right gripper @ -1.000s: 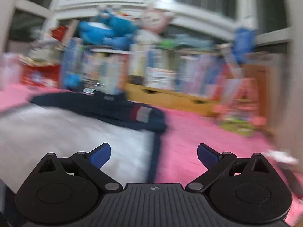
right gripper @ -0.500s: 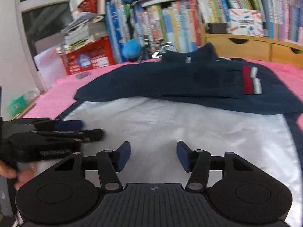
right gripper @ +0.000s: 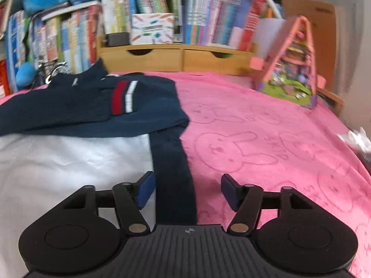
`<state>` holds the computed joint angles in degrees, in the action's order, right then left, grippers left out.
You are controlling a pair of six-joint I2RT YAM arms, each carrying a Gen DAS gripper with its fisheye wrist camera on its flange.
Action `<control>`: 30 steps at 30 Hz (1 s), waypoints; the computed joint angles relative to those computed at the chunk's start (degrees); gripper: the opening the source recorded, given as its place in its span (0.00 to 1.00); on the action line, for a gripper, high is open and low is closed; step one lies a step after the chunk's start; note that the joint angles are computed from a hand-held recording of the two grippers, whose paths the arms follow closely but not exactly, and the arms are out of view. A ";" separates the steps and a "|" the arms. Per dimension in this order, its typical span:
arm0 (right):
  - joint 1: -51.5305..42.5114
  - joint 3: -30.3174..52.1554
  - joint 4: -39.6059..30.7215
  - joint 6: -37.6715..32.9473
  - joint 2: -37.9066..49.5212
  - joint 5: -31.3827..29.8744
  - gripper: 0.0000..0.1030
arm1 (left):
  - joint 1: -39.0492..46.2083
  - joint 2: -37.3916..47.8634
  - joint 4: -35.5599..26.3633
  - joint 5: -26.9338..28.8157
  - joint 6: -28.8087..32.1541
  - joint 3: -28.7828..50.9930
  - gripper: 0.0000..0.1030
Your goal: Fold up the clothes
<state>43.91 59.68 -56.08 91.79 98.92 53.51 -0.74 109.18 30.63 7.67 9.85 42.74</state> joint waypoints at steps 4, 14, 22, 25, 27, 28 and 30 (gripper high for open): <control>1.27 2.57 -4.96 4.37 0.87 1.23 0.60 | -0.23 -3.20 -2.50 1.84 0.72 -0.03 0.57; -8.28 3.49 50.78 -52.28 2.84 -19.96 0.64 | -8.82 5.79 -16.18 14.19 2.74 15.47 0.57; -9.53 6.14 42.18 -50.75 6.04 -15.37 0.74 | -8.23 9.13 -10.99 7.45 4.54 15.99 0.63; -10.85 1.82 39.16 -46.62 2.43 -12.53 0.74 | -5.79 9.37 -10.97 6.85 3.76 16.42 0.64; -11.70 -1.47 36.75 -43.24 -0.38 -10.35 0.74 | -3.94 8.98 -11.19 6.84 3.80 16.19 0.65; -12.21 -3.14 36.36 -42.29 -1.82 -10.08 0.74 | -3.16 8.82 -11.25 6.83 3.88 16.09 0.65; -12.89 -5.68 34.98 -40.21 -4.00 -9.14 0.74 | -1.90 8.59 -10.94 6.56 4.37 15.79 0.66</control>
